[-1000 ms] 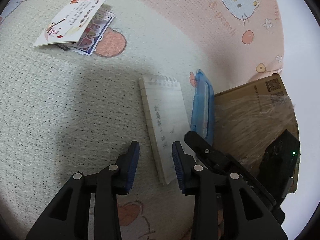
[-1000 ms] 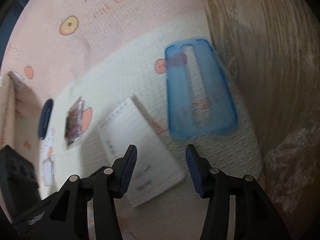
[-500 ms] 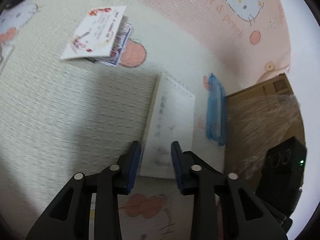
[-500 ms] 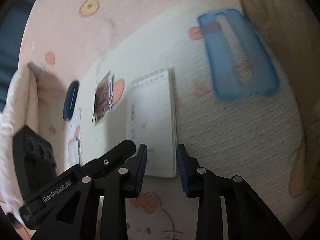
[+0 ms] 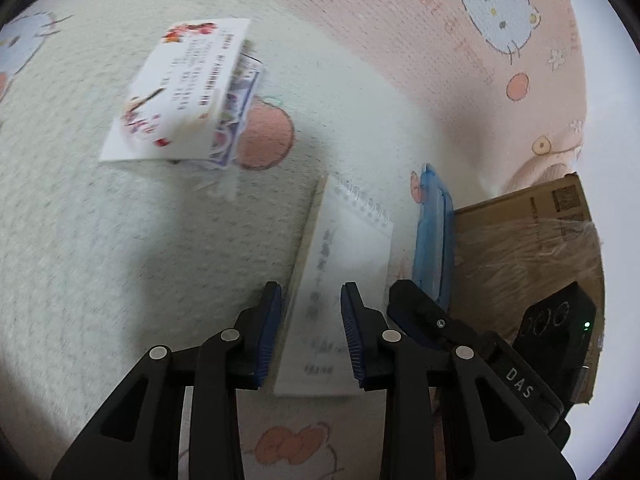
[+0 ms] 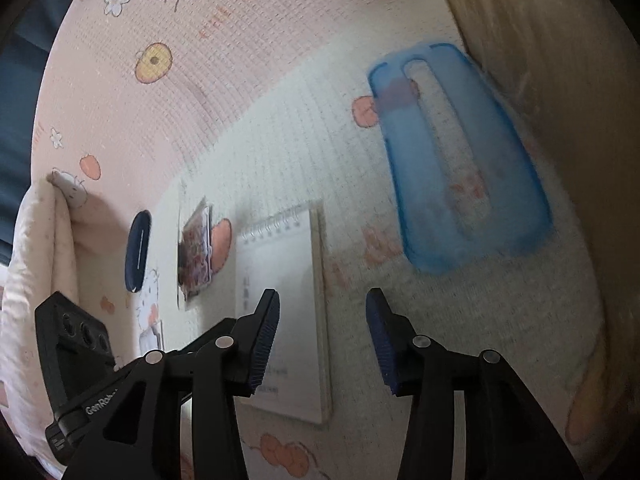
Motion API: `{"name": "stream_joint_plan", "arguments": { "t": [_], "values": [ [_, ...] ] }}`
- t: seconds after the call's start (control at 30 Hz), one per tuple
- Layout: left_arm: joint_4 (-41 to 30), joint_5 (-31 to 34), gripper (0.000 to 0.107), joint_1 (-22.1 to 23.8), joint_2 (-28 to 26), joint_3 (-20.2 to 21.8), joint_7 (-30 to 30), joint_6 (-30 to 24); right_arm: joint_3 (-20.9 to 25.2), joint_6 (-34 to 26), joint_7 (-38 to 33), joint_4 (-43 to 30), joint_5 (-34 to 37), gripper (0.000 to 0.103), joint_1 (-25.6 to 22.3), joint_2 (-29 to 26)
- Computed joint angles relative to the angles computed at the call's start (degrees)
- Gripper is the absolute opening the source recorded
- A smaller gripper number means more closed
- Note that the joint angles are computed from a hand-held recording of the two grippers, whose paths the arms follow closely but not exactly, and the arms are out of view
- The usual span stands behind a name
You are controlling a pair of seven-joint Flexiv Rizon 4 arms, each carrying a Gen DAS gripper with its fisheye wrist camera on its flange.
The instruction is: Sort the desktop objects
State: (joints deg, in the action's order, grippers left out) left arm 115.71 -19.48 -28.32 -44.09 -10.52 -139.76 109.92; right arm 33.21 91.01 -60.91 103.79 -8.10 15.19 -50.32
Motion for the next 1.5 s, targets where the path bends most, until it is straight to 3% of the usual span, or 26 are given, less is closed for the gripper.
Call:
{"name": "stream_joint_plan", "arguments": {
  "t": [0.17, 0.3, 0.4, 0.5, 0.57, 0.6, 0.67, 0.87, 1.03, 1.13, 1.23, 1.37, 1.43, 1.5],
  "values": [
    [-0.6, 2.6, 0.033, 2.7, -1.6, -2.7, 0.0, 2.4, 1.1, 0.4, -1.4, -1.1, -0.9, 0.043, -0.2, -1.6],
    [-0.5, 5.7, 0.033, 6.1, -3.1, -6.5, -1.6, 5.1, 5.3, -0.3, -2.4, -2.3, -0.6, 0.043, -3.6, -4.1],
    [-0.9, 3.9, 0.033, 3.2, -2.2, -3.8, -1.1, 3.1, 6.0, -0.8, -3.2, -2.6, -0.5, 0.043, -4.2, -4.6],
    [-1.0, 2.6, 0.029, 1.7, -1.8, -2.5, -1.1, 2.5, 1.8, -1.3, -2.5, -2.1, -0.6, 0.038, -0.4, -2.3],
    [-1.2, 0.6, 0.026, -0.8, -1.2, -0.2, -0.8, 1.4, -3.9, -0.8, -1.5, -0.8, -0.8, 0.029, 4.3, 0.4],
    [-1.8, -1.4, 0.021, -4.1, -0.2, 3.1, 0.6, -1.4, -7.8, 0.3, -1.1, 0.4, -1.3, 0.027, 7.6, 1.9],
    [-2.4, -3.9, 0.016, -8.3, 0.8, 7.4, 1.8, -4.2, -11.2, 1.0, -0.1, 1.5, -1.8, 0.026, 10.5, 3.2],
    [-0.4, -4.6, 0.016, -9.2, 2.7, 7.2, 1.6, -0.2, -9.9, 2.2, 0.4, 3.5, -2.4, 0.026, 9.1, 4.9],
    [-1.0, -8.7, 0.016, -15.3, 5.5, 12.9, 5.2, -1.9, -12.0, 5.7, 1.4, 7.0, -2.9, 0.025, 10.5, 9.6],
    [-0.5, -11.7, 0.016, -19.2, 7.1, 16.1, 6.4, 0.0, -12.9, 7.2, 2.0, 8.5, -3.7, 0.025, 11.1, 12.5],
    [1.1, -13.0, 0.016, -19.0, 9.0, 14.7, 7.7, 4.4, -12.3, 9.0, 2.2, 9.9, -4.6, 0.025, 10.3, 15.0],
    [0.2, -20.9, 0.016, -24.8, 10.4, 18.0, 14.0, 5.8, -13.0, 11.8, 3.1, 12.0, -5.3, 0.025, 10.5, 18.8],
    [-2.1, -28.7, 0.016, -31.5, 10.1, 22.7, 20.6, 5.1, -13.9, 13.3, 3.8, 13.1, -5.3, 0.025, 11.2, 20.7],
    [-3.3, -31.7, 0.016, -33.3, 10.2, 23.4, 23.7, 5.8, -13.7, 14.6, 4.2, 14.2, -5.9, 0.025, 10.2, 22.6]
  ]
}}
